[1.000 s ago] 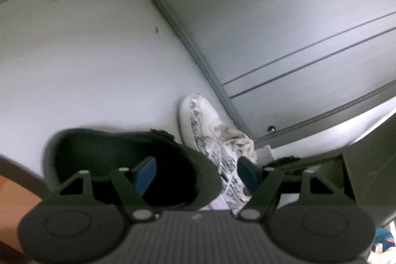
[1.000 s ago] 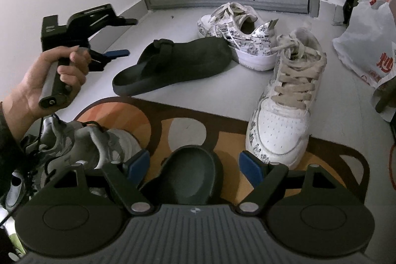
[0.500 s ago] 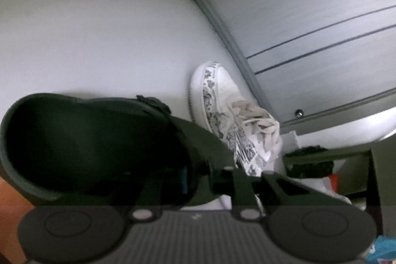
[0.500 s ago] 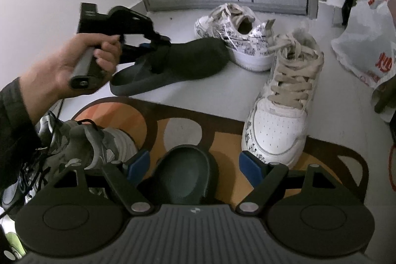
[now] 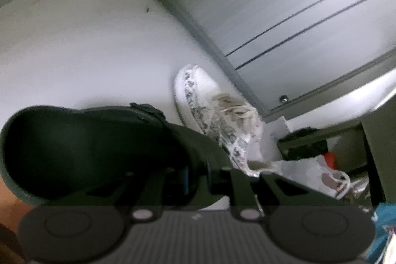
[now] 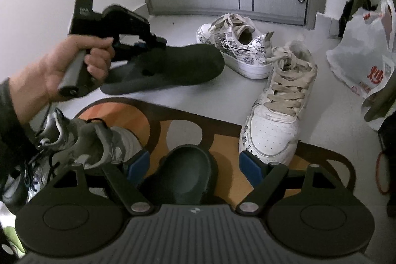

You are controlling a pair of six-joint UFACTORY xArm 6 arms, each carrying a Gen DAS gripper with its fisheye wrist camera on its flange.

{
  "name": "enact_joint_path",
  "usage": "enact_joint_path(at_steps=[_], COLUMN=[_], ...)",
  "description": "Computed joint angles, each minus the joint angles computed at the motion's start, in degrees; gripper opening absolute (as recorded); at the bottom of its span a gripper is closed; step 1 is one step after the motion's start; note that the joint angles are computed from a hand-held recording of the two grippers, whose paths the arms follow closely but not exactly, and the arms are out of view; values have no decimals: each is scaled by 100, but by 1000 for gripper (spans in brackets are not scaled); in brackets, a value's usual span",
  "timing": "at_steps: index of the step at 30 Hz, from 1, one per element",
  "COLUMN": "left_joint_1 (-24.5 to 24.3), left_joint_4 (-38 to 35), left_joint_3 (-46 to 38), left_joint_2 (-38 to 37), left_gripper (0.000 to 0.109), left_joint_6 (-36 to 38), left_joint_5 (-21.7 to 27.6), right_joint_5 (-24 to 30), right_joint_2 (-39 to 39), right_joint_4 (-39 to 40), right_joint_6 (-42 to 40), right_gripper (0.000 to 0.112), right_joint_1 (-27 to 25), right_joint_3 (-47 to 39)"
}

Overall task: Organize scattered shoes
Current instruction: 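Grasp the black slide sandal with the left tool and lift it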

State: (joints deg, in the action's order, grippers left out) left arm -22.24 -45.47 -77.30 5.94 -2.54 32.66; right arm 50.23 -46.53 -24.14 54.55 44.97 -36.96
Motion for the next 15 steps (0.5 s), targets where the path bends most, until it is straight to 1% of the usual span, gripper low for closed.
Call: enact_joint_path(at_steps=[4, 9, 12, 15], left_joint_1=[88, 87, 36, 40], left_joint_4=[-11, -64, -206, -390], left_joint_3=[26, -34, 62, 157], left_joint_2=[-329, -699, -932, -1151], left_gripper=[14, 13, 13, 13], left_joint_6=[252, 702, 990, 1170], left_joint_5=[244, 778, 951, 1277], right_joint_5=[150, 512, 697, 830], right_joint_2=[41, 140, 199, 221], right_joint_4=[-119, -420, -525, -541], right_joint_6=[71, 208, 89, -43], right_gripper=[84, 84, 84, 84], right_joint_1=[188, 509, 682, 837], right_joint_3=[-201, -599, -824, -957])
